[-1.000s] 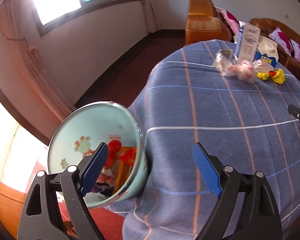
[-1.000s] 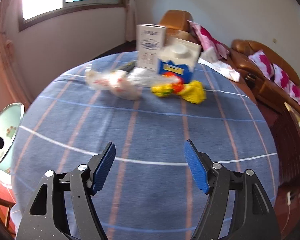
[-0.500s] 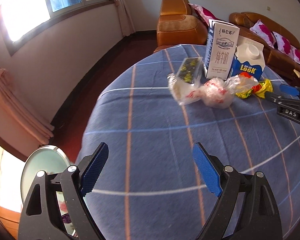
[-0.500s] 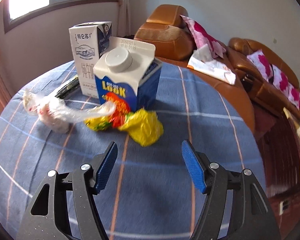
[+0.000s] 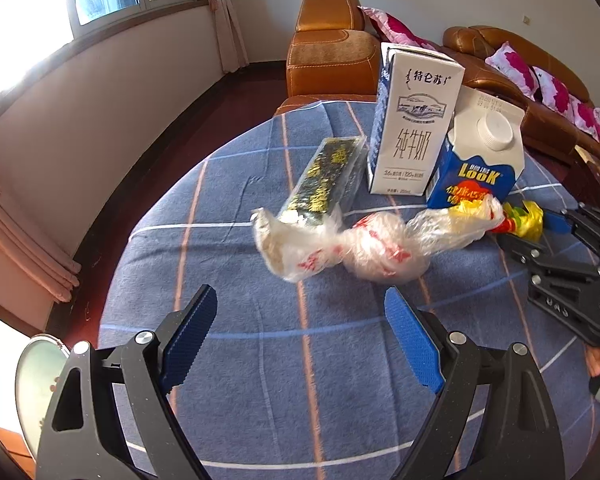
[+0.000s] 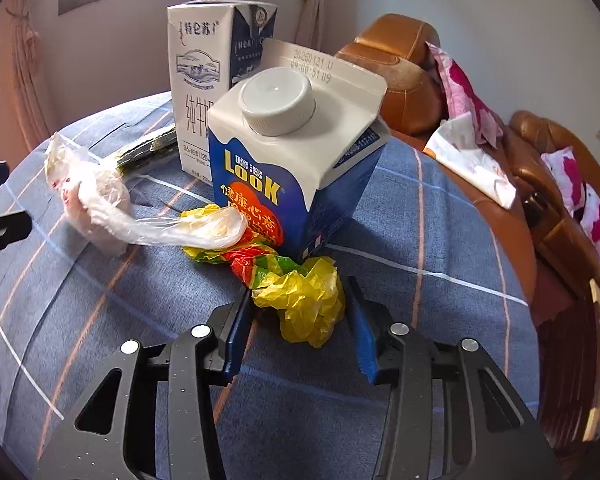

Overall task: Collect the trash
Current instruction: 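Grasp the clear plastic bag with the left tool while the right tool grasps the yellow wrapper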

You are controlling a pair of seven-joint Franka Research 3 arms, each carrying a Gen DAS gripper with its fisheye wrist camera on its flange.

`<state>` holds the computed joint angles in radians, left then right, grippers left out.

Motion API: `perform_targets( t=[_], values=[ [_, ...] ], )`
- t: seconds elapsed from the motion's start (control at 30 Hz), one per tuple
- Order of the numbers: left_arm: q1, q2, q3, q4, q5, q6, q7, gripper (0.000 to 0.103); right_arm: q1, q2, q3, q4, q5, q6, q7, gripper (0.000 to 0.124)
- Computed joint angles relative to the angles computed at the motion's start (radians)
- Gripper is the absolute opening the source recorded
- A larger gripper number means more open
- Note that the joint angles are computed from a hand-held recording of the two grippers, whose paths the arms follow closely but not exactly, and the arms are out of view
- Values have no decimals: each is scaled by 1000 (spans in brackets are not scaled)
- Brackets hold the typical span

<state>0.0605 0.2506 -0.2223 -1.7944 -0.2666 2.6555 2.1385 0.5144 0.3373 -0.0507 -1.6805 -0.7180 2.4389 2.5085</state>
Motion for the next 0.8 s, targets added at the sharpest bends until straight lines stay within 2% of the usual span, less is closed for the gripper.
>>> perform_targets(
  t=[0.1,0.23,0.33,0.5,0.6,0.7,0.8],
  values=[
    [-16,7,-2,12,7,-7,-36,84,13,-55,-2,-54,-28,-28,54,44],
    [-41,18,-7,29,37,-9,-87,84,-8,-163,20,-166,-90,-52,141,44],
    [-47,22,-16,38,29,-18,-113,84,-37,-209,47,-208,-126,-121,177,44],
    [-71,41,-10,57,65,-23,-191,84,-109,-260,79,-277,-123,-130,209,44],
    [-104,69,11,79,148,-17,-270,83,-135,-274,94,-303,-133,-126,232,44],
    [-134,96,34,95,244,-6,-352,75,-153,-277,103,-318,-126,-97,251,44],
    [-138,118,33,117,293,-19,-401,66,-160,-273,109,-322,-123,-78,250,44]
  ],
)
